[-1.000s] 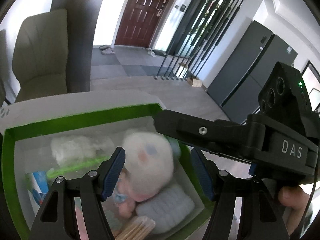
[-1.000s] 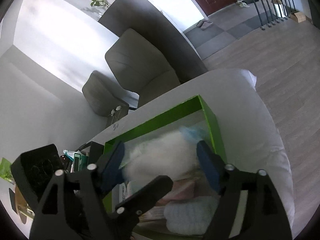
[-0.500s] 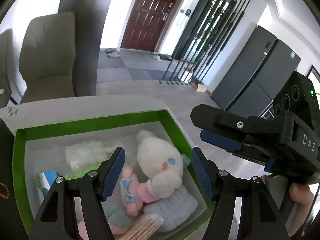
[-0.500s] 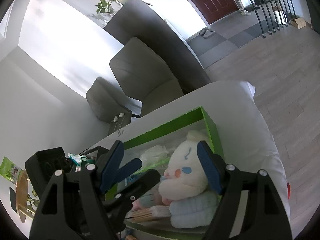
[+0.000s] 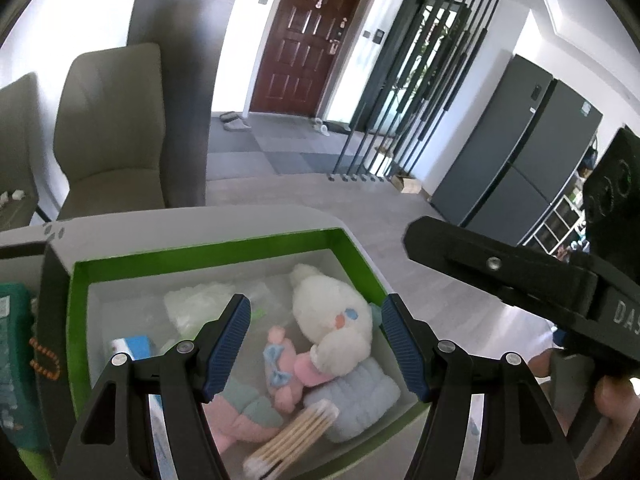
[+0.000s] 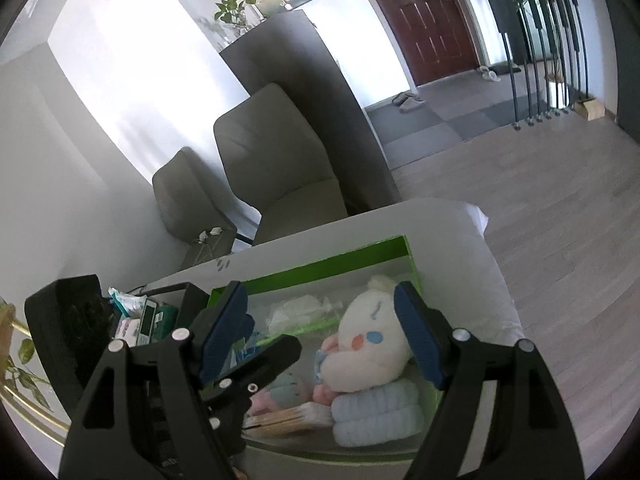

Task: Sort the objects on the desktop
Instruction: 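Withdraw the right gripper from the box back toward the table items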

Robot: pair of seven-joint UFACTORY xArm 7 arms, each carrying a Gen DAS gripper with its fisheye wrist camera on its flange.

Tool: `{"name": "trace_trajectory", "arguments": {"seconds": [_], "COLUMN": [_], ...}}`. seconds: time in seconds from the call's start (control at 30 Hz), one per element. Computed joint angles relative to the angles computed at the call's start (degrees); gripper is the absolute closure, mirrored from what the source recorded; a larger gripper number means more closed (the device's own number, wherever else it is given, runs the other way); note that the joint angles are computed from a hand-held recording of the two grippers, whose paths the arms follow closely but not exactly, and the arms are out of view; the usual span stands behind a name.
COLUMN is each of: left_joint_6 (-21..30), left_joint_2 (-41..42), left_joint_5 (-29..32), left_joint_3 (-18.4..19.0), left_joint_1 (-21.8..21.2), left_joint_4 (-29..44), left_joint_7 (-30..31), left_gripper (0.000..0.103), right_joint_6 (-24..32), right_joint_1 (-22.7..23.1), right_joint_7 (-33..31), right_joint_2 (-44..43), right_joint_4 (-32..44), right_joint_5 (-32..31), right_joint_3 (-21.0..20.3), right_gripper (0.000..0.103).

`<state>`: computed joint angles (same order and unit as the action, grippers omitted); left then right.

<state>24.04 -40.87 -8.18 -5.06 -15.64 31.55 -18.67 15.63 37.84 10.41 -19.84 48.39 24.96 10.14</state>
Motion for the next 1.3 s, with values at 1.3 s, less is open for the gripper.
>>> {"name": "trace_trajectory", "arguments": {"seconds": [1.3], "left_joint_6": [45.2], "left_joint_2": [-59.9], "left_joint_5": [5.6], "left_joint_3": [-4.3], "left_joint_1": [4.1], "left_joint_4": [-10.4], "left_joint_7": [-9.1], "left_gripper": [0.034], "right_joint_6": [3.1], "right_joint_1": [9.0], "right_joint_7": [18.1], "right_joint_2": [-24.3], "right_joint_4": [-15.2], "right_joint_5": [-10.5], "right_joint_3": [8.3], "right_gripper": [0.015]}}
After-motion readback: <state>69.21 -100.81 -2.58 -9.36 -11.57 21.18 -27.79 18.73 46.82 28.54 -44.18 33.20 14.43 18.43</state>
